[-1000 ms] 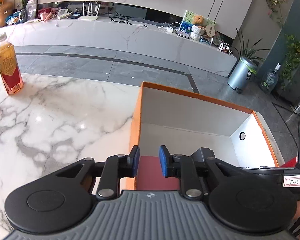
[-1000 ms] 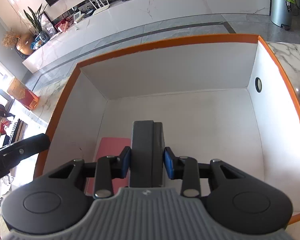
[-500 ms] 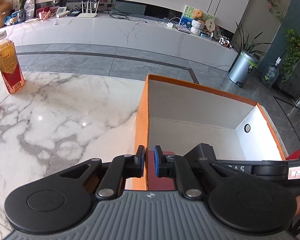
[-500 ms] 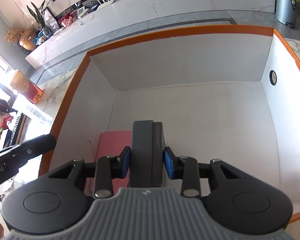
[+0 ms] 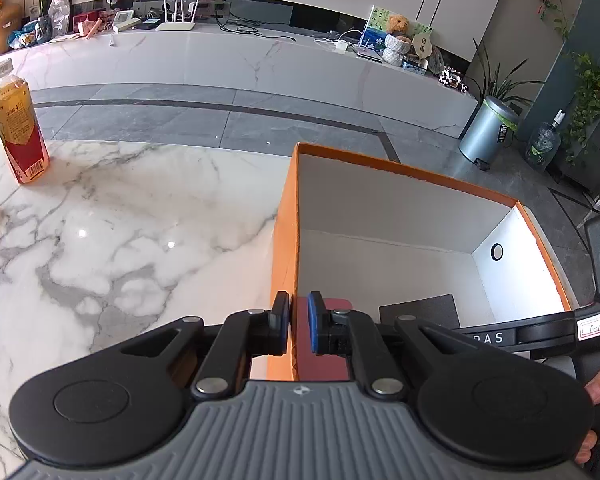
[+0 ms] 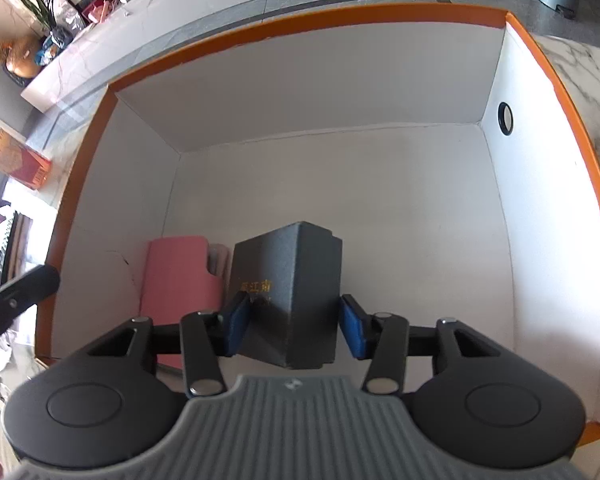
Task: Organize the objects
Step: 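Open the left tool to drop the notebook while the right tool lowers and releases the black box, then move both tools back to the items beside the orange box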
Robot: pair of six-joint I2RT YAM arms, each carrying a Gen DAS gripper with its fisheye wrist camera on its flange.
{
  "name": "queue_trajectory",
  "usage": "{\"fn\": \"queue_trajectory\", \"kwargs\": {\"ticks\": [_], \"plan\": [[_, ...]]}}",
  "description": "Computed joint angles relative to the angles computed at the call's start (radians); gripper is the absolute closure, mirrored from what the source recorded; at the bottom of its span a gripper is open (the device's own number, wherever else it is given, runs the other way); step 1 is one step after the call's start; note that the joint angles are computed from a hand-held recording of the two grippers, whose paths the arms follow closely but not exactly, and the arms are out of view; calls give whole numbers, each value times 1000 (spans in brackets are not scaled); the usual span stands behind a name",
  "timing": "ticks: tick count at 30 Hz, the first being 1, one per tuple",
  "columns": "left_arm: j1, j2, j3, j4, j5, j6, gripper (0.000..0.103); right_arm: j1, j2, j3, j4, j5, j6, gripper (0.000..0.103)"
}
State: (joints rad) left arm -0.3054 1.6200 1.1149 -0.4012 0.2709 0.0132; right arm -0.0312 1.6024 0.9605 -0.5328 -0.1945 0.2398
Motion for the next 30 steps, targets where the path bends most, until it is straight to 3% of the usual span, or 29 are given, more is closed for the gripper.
{"fn": "queue_trajectory", "kwargs": {"ticks": [10,15,30], "plan": [[-8,-2,-8,8,-11,8,92,12,55,41,-42,0,-61,34],[-15,-13,-17,8,-29,25,93,1,96,69,-93,-110,-119,36],[-4,-131,-112,-24,-36,44,93,-5,41,23,-178,-151,-144,36]]}}
